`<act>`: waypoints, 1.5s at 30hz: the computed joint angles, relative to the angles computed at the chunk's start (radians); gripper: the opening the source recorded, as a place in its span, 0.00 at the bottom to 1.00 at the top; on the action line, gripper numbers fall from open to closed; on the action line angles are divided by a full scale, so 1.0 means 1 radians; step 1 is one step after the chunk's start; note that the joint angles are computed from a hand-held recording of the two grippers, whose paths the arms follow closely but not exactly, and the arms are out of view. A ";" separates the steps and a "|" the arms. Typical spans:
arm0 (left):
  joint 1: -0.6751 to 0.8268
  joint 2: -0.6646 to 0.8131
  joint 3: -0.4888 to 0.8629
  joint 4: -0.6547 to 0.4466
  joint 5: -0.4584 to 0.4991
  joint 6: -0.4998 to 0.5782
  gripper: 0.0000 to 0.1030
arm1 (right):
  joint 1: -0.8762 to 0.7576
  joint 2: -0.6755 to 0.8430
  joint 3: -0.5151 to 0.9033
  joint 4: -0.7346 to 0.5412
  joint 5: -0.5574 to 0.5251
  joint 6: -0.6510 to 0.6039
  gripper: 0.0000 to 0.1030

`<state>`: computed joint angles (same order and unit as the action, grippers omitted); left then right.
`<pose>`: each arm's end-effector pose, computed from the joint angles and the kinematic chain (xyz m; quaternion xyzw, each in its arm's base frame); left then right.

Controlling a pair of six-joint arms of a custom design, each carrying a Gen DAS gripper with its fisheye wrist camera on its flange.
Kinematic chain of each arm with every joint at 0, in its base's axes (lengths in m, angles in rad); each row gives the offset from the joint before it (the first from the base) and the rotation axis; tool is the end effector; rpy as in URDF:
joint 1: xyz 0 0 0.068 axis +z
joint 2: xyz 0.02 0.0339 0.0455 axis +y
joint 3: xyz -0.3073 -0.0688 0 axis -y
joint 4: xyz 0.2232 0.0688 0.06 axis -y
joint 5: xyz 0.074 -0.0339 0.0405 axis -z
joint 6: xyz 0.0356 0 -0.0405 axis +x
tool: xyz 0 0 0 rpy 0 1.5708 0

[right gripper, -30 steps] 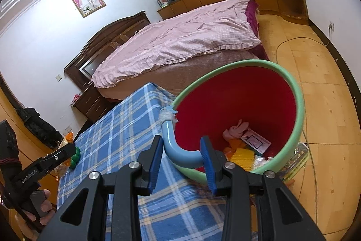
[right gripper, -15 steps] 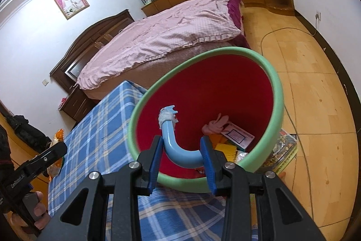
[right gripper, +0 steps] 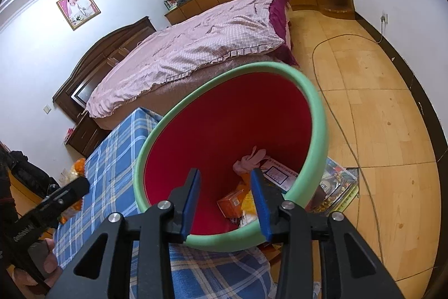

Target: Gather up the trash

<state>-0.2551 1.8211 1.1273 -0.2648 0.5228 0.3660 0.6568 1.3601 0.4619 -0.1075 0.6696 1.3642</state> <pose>0.3500 -0.1096 0.2288 0.3556 0.8533 -0.2299 0.3043 0.1689 0.1024 0.1907 0.4001 0.8191 0.0554 0.4072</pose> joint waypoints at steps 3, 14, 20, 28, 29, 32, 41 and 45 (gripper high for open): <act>-0.030 0.006 -0.002 0.005 -0.009 -0.003 0.85 | 0.021 -0.038 0.000 -0.053 0.037 0.032 0.40; -0.156 0.061 -0.017 0.074 -0.047 0.000 0.85 | 0.086 -0.133 0.005 -0.266 0.122 0.181 0.43; -0.189 0.110 0.011 0.053 -0.058 -0.009 0.85 | 0.065 -0.159 -0.009 -0.267 0.115 0.174 0.43; -0.185 0.119 0.015 0.057 -0.042 -0.024 0.89 | 0.056 -0.147 -0.014 -0.232 0.099 0.150 0.43; -0.184 0.115 0.010 0.063 -0.038 -0.024 0.89 | 0.058 -0.145 -0.012 -0.233 0.100 0.148 0.43; -0.175 0.099 -0.009 0.089 -0.021 -0.027 0.92 | 0.060 -0.145 -0.012 -0.229 0.101 0.148 0.43; -0.156 0.075 -0.007 0.099 -0.003 -0.035 0.94 | 0.061 -0.140 -0.006 -0.235 0.105 0.149 0.43; -0.142 0.070 0.011 0.066 0.001 -0.037 0.94 | 0.080 -0.138 0.007 -0.251 0.114 0.155 0.43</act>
<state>-0.3971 1.8906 1.1386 -0.1992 0.5242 0.3289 0.7363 1.2222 0.4692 -0.3586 0.7835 1.5189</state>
